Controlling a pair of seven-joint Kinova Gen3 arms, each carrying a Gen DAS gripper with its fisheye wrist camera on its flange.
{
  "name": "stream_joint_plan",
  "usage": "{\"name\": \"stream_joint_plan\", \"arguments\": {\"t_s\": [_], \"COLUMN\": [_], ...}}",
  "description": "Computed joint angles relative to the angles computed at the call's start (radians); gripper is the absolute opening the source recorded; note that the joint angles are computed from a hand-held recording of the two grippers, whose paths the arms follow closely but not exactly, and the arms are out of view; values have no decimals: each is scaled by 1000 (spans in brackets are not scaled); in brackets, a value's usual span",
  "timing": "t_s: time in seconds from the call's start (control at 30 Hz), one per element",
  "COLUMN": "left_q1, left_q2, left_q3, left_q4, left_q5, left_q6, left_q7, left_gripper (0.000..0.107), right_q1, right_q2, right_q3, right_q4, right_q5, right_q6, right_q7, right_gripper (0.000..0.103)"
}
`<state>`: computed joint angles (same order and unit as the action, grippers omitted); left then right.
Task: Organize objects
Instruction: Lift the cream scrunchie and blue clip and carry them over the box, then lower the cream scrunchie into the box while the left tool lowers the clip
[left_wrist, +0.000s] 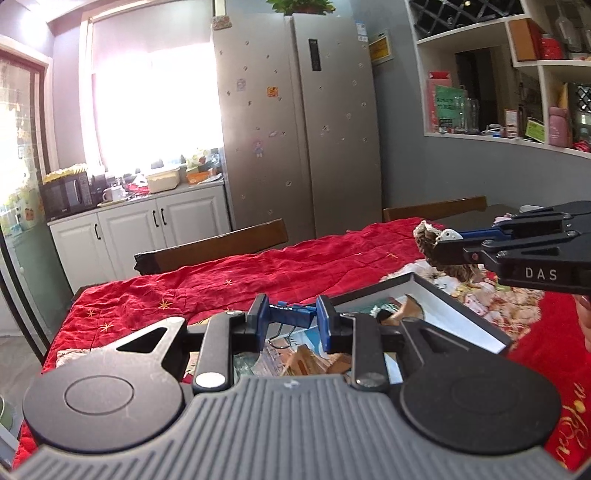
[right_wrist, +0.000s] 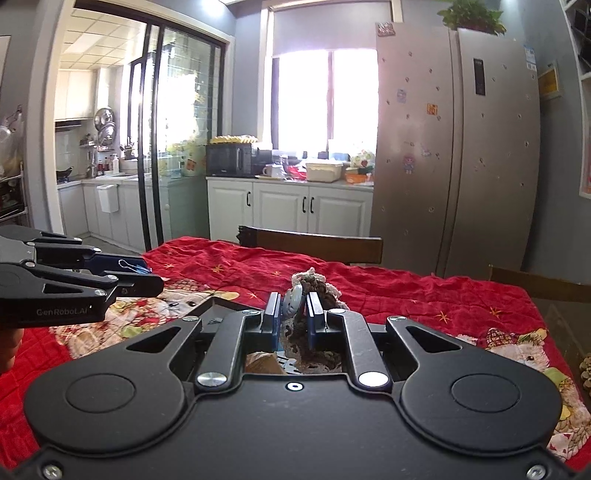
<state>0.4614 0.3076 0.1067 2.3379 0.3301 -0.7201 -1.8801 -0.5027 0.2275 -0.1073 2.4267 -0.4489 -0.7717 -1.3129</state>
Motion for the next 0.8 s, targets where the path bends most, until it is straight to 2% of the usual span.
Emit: {"name": "stream_joint_plan", "arguments": {"t_s": [0.23,0.5,0.57,0.8], "left_q1": [-46,-47,-27,-21], "left_q2": [48,121,144,210], "left_q3": [-10,-34,-53,-66], "left_q4": [-85,-191,-218,-282], "left_q5": [-37,-26,3,7], "left_q6": [80,142,150,173], "left_q7": [59,94,80,100], "left_gripper": [31,31,31,31], "right_q1": [58,53,73,87], "right_q2": [75,174,197,272], "right_q3": [25,58,51,61], "right_q4": [-111,-201,-210,-235], "right_q5": [69,65,93,128], "right_q6": [96,110,103,83], "right_q7": [-69,-94,-129,-181], "right_gripper": [14,14,14,14]}}
